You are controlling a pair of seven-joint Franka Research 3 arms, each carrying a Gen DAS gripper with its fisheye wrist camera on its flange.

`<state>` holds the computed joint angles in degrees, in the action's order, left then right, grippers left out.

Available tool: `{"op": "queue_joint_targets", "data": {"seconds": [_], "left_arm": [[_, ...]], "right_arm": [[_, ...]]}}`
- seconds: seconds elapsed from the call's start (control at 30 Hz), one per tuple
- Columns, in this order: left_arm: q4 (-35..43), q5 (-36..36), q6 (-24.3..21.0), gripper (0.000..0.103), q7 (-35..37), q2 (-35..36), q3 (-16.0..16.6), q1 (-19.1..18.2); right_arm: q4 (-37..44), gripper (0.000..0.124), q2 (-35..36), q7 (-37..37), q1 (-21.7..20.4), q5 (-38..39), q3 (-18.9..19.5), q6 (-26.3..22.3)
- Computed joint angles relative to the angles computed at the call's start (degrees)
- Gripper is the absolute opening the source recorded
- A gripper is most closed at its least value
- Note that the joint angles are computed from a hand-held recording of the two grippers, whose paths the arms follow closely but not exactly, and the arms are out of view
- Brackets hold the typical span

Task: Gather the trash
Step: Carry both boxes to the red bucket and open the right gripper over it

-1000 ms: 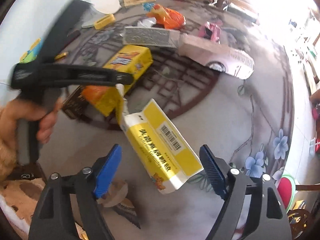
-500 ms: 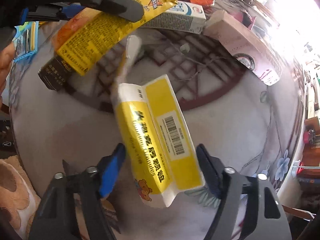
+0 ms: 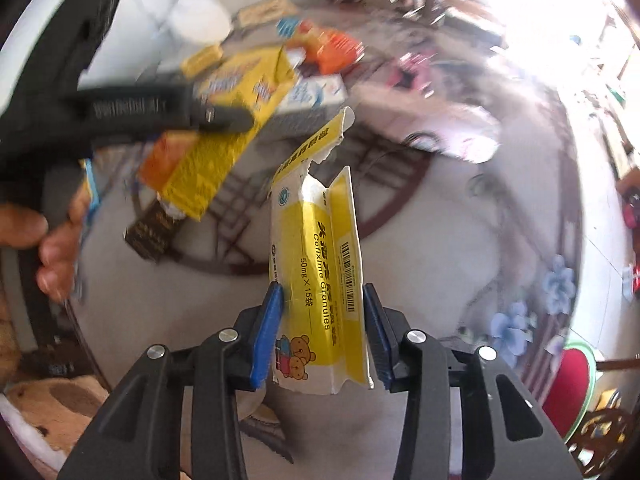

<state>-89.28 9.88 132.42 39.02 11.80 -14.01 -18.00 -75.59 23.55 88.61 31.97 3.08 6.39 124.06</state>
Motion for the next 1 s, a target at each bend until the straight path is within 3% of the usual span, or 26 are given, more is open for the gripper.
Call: {"op": "queue_joint_targets", "data": {"seconds": [0.57,1.0], "left_arm": [[13.94,0.78,-5.19,0.059,6.49,8.57,-1.14,-4.65],[34.89,0.62,-13.4,0.059,13.85,21.41,-0.78,-11.46]], "right_arm": [[-17.07,0.043,-12.65,12.42,-4.7,-1.21,-1.19,11.01],[-27.31,0.043,-19.69,19.03,-8.45,-2.1,-0.94,16.22]]}}
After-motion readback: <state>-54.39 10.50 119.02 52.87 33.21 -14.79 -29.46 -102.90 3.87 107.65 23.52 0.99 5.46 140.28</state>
